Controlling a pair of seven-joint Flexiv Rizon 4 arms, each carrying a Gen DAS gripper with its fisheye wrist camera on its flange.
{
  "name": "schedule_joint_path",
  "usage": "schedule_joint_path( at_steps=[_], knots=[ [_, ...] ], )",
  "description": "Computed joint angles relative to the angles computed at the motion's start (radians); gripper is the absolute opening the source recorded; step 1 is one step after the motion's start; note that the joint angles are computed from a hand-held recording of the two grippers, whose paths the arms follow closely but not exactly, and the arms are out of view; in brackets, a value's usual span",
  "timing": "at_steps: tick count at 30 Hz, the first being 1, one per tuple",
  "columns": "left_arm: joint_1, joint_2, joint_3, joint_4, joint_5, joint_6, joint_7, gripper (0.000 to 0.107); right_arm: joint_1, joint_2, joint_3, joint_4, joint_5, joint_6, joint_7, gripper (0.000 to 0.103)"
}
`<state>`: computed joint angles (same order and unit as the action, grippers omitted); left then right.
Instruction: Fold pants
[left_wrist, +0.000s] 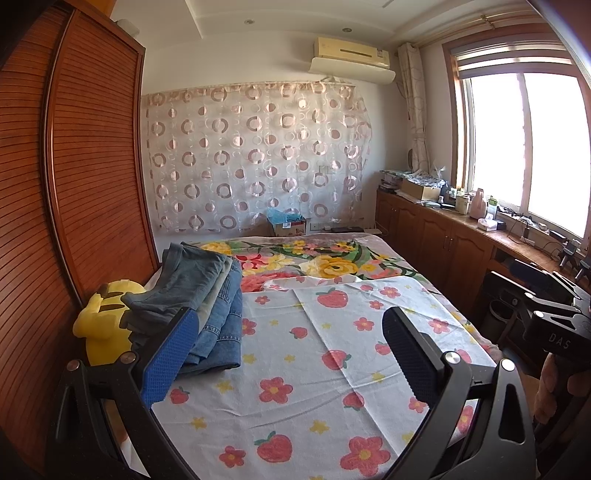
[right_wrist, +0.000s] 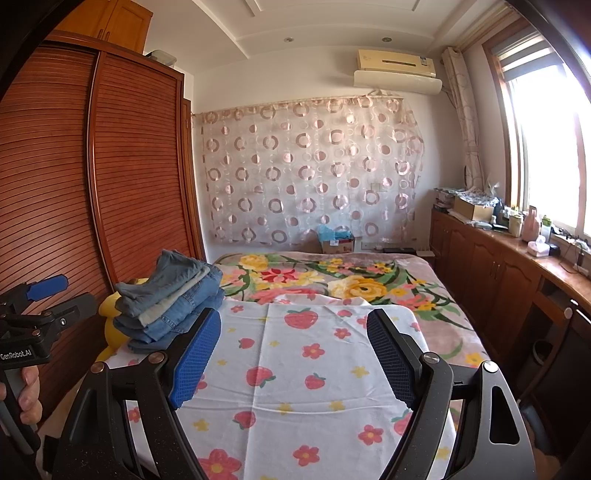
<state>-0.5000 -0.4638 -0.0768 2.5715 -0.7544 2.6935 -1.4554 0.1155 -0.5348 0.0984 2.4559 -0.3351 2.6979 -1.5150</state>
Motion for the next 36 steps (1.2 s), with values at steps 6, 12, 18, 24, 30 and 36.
schedule_joint_path(
  at_steps=[6, 12, 18, 24, 30, 36],
  knots=[
    [0.0, 0.001, 0.001, 0.002, 0.002, 0.002, -0.001, 0.1, 0.001, -0.001, 0.001, 0.0, 0.001, 0.001, -0.001, 0.083],
    [-0.002, 0.003, 0.0, 0.001, -0.003, 0.0, 0.0, 0.1, 0.003, -0.002, -0.001, 0.002, 0.009, 0.004, -0.007, 0.083],
    [-0.001, 0.0, 0.0, 0.0, 0.0, 0.002, 0.001, 0.1, -0.003, -0.006, 0.0, 0.005, -0.002, 0.008, -0.004, 0.083],
    [-0.004, 0.0, -0.001, -0.001, -0.005, 0.002, 0.002, 0.1, -0.003, -0.006, 0.0, 0.005, -0.002, 0.009, -0.004, 0.083],
    [-0.004, -0.001, -0.001, -0.001, -0.006, 0.003, 0.002, 0.1, -0.003, -0.005, 0.0, 0.005, -0.004, 0.009, -0.004, 0.083],
    [-0.004, -0.001, -0.001, 0.0, -0.006, 0.003, 0.001, 0.1, -0.003, -0.005, 0.0, 0.005, -0.004, 0.008, -0.004, 0.083]
  ],
)
